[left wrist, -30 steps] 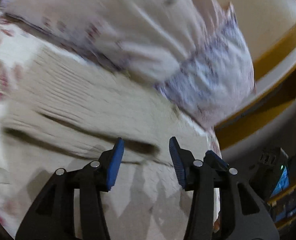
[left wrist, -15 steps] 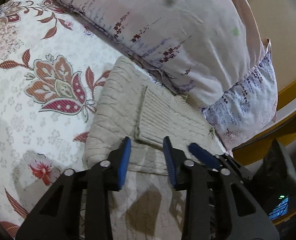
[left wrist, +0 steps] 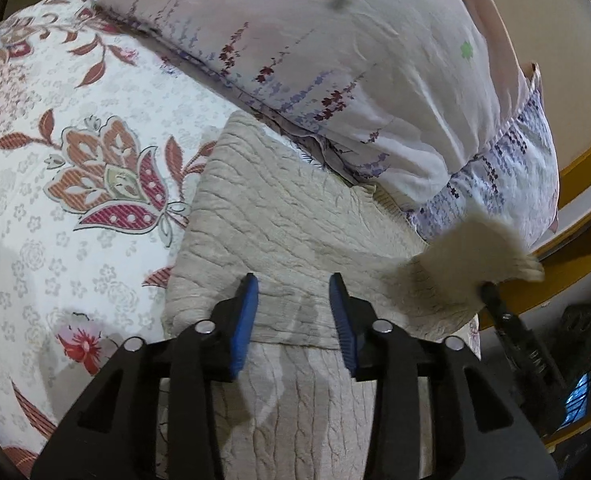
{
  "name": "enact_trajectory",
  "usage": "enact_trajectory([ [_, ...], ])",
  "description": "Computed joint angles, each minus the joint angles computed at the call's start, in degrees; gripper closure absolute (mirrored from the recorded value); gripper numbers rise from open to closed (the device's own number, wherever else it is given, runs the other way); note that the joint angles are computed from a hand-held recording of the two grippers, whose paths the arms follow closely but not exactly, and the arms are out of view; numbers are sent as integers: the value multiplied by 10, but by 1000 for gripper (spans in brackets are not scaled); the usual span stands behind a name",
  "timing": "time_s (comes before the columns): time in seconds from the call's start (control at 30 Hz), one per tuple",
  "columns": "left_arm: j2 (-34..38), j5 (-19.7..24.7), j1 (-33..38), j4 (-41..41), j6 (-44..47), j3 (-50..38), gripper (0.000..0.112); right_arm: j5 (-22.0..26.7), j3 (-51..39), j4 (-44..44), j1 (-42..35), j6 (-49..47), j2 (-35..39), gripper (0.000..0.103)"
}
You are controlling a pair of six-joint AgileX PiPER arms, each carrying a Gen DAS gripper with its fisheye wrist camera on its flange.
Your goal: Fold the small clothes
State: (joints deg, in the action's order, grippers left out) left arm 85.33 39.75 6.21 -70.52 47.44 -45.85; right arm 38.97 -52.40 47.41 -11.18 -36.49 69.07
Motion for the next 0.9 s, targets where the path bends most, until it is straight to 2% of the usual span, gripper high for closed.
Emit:
enact_trajectory([
  [0.07, -8, -13, -13, 8, 1, 1, 63, 40, 17, 27, -80, -13, -12, 95],
  [0.23, -22, -45, -49, 29, 2, 3, 50, 167, 13, -12, -224, -3, 35, 94],
  [0.27, -23, -46, -50, 29, 3, 4, 49, 189, 5, -8, -249, 1, 46, 87],
  [0.3, -25, -44, -49, 27, 4, 5, 47, 210, -5, 10, -286, 1, 55, 72],
  [0.37, -27, -37, -44, 20, 13, 8, 46, 209, -11, 25, -316, 7, 55, 59],
  [0.5, -28, -34, -42, 20, 14, 10, 46, 217, -70, 10, -306, 44, 117, 60],
  [0.57, -30, -36, -44, 24, 11, 10, 46, 222, -83, 8, -289, 47, 146, 64],
  [0.67, -30, -33, -42, 23, 11, 10, 45, 213, -93, -18, -246, 67, 177, 71],
  [0.73, -30, -28, -38, 21, 13, 10, 45, 182, -83, -29, -224, 71, 173, 72],
  [0.77, -29, -26, -36, 20, 14, 10, 45, 176, -80, -28, -221, 67, 171, 77],
  [0.8, -28, -24, -35, 19, 15, 9, 45, 180, -80, -20, -222, 61, 174, 88],
  [0.83, -27, -23, -34, 19, 15, 8, 45, 188, -79, -11, -227, 49, 176, 91],
  [0.9, -27, -23, -34, 18, 17, 9, 44, 171, -68, 1, -227, 23, 156, 93],
])
